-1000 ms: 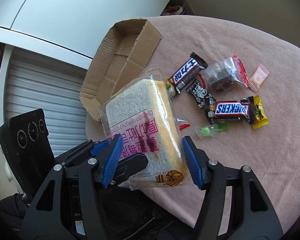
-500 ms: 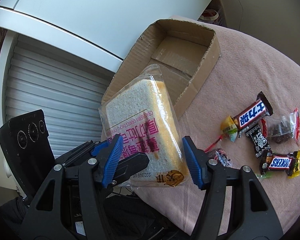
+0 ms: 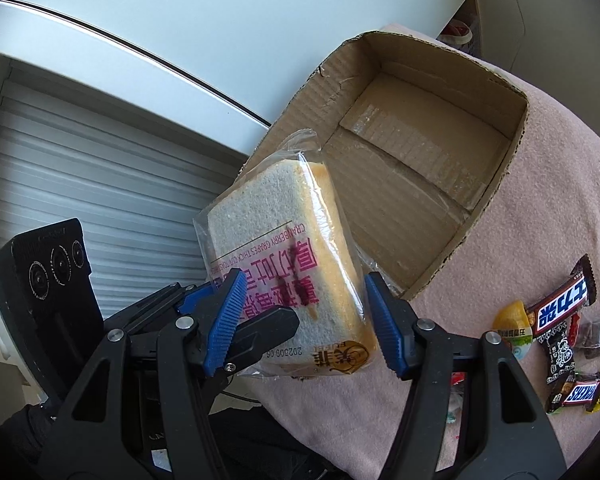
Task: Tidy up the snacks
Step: 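Carry the bread slice with the right tool into the cardboard box and release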
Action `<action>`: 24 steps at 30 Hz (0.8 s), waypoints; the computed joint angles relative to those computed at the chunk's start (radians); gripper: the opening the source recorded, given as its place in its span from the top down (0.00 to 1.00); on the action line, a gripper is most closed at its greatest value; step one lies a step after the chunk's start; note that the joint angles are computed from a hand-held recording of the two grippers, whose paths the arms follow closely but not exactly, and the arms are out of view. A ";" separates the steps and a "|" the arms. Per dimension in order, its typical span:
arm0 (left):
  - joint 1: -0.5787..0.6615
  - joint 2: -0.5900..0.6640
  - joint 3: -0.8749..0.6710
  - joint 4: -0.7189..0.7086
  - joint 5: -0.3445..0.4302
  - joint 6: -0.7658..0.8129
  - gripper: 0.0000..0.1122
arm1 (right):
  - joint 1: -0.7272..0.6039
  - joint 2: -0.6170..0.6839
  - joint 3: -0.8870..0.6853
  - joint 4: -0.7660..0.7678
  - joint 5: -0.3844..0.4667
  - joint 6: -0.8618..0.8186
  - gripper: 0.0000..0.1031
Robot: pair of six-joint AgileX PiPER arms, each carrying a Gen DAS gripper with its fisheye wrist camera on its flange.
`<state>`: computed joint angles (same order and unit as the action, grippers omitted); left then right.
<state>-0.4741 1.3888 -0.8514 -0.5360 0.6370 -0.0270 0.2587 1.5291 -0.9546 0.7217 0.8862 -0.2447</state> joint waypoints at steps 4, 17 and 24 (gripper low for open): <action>0.026 0.021 -0.005 -0.024 -0.001 0.038 0.47 | 0.019 0.016 -0.026 -0.023 -0.003 0.023 0.38; 0.053 -0.012 0.031 0.080 0.000 -0.035 0.48 | 0.005 0.005 -0.037 -0.071 -0.015 0.039 0.38; -0.045 -0.080 0.023 0.228 0.002 -0.144 0.48 | -0.024 -0.099 0.009 -0.139 0.007 0.068 0.38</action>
<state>-0.5194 1.3085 -0.8284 -0.3076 0.6388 -0.1712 0.2349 1.4301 -0.9454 0.5828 0.8930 -0.1762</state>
